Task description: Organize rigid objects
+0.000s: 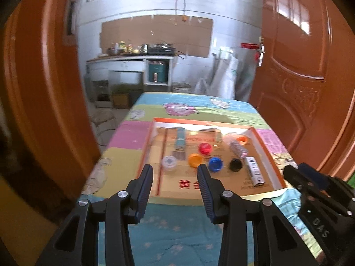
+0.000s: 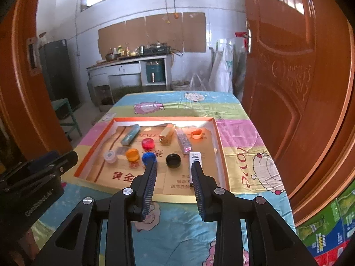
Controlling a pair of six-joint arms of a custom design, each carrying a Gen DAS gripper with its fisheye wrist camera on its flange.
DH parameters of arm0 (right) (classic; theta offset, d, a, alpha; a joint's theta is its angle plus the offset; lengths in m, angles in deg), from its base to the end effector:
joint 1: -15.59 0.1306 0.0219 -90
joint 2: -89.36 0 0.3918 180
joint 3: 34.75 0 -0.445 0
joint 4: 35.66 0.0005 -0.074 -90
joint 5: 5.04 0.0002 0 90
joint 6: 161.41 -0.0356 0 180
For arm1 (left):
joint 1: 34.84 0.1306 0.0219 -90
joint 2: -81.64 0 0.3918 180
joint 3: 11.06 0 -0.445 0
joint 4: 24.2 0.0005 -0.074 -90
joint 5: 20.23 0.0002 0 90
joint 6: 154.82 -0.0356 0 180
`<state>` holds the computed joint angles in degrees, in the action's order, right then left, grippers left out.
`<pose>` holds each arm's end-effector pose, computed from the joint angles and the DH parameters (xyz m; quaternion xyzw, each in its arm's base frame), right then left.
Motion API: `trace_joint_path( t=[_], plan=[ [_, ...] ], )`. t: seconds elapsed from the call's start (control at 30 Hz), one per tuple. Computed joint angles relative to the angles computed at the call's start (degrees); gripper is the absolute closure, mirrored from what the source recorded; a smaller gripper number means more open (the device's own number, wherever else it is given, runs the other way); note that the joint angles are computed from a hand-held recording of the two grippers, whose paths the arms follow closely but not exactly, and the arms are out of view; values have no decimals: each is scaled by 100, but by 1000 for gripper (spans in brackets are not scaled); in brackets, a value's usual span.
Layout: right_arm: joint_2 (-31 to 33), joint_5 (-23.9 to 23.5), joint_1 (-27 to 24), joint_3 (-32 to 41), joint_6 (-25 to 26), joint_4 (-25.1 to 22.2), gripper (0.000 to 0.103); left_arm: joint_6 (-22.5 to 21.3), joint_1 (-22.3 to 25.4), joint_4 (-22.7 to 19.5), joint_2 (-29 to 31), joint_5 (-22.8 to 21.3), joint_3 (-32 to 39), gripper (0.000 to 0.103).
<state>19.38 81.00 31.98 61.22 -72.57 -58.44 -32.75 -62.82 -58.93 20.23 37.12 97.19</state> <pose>0.6473 0.1924 0.3249 -0.1338 0.8838 0.0988 0.4373 0.6450 -0.3215 0.3210 -0.1390 0.8825 0.0414 0.4475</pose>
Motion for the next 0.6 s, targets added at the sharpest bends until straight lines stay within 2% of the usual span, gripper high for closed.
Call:
trace_joint_path(
  t=[0.1, 0.27, 0.5, 0.6],
  plan=[
    [-172, 15, 42, -183, 18, 110, 69, -48, -73, -68, -81, -258, -77, 62],
    [-510, 91, 106, -536, 52, 304, 69, -99, -155, 260, -412, -69, -498, 62],
    [-1023, 320, 214, -1062, 92, 601, 69, -120, -282, 729, -825, 9, -1019, 62],
    [-1218, 378, 249, -1259, 63, 665, 69, -143, -359, 796, -964, -48, -1171, 62]
  ],
)
